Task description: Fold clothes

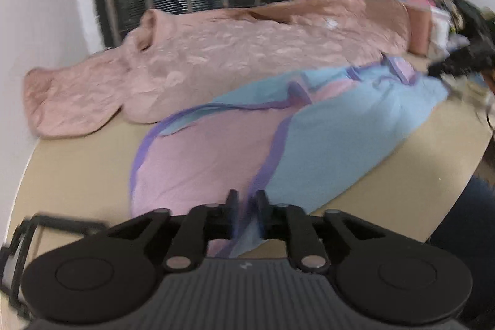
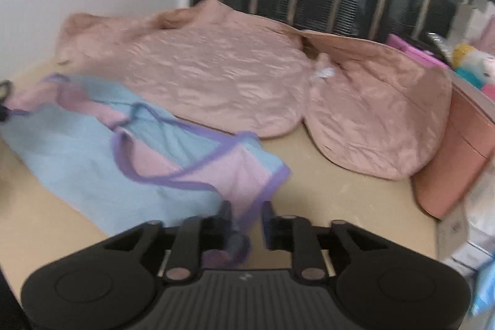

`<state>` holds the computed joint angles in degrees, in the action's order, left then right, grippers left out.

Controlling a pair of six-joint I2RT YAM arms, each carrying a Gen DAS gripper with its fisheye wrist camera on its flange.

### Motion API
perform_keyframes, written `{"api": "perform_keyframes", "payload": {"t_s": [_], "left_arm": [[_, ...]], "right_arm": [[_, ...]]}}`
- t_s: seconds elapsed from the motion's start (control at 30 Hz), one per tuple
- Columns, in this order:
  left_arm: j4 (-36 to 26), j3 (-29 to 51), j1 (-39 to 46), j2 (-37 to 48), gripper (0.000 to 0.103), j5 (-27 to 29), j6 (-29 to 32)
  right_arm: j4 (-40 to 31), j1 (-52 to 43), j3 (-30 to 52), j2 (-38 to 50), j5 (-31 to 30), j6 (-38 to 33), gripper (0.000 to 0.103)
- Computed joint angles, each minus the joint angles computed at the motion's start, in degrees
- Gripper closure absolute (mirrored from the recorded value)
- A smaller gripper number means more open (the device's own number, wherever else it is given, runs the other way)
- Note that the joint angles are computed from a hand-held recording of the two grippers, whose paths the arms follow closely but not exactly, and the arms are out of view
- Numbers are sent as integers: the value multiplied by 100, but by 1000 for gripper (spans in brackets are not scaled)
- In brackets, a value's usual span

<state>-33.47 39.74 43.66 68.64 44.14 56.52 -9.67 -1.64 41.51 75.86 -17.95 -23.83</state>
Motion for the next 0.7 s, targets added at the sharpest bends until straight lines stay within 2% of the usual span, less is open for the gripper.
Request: {"api": "perform_keyframes", "payload": {"t_s": [0.03, 0.07, 0.1, 0.17, 0.23, 0.3, 0.33, 0.37, 0.4, 0.43, 0.5, 0.7], "left_arm": [[-130, 54, 214, 21, 67, 148, 83], [-267, 86, 497, -17, 60, 304, 187], [-435, 112, 717, -12, 59, 459, 359], [-733, 218, 896, 152, 55, 593, 599], [-520, 135, 793, 248, 53, 519, 300], [-228, 30, 556, 213, 53, 356, -149], [-206, 22, 495, 228, 59, 354, -185], [-187, 16, 436, 245, 87, 354, -217], [-168, 11, 376, 262, 99, 355, -249], [40, -53, 306, 205, 100, 268, -486], [262, -78, 237, 182, 101, 215, -793], [197, 170, 292, 240, 101, 439, -1201]], "right_arm": [[41, -6, -159, -196, 5, 47, 77], [74, -11, -315, -398, 11, 94, 72], [-4, -136, -443, -641, -178, 204, 66], [-172, -351, -627, -968, -562, 479, 63], [-287, -480, -758, -1094, -896, 811, 62], [-124, -342, -864, -1008, -684, 1168, 62], [57, -215, -931, -944, -409, 1418, 63], [233, -86, -990, -867, -120, 1666, 63], [335, -42, -1003, -763, -53, 1843, 64], [430, -6, -1047, -741, -72, 1936, 66], [561, 107, -1139, -753, -62, 1986, 87], [832, 285, -1262, -768, 315, 2182, 92]]}}
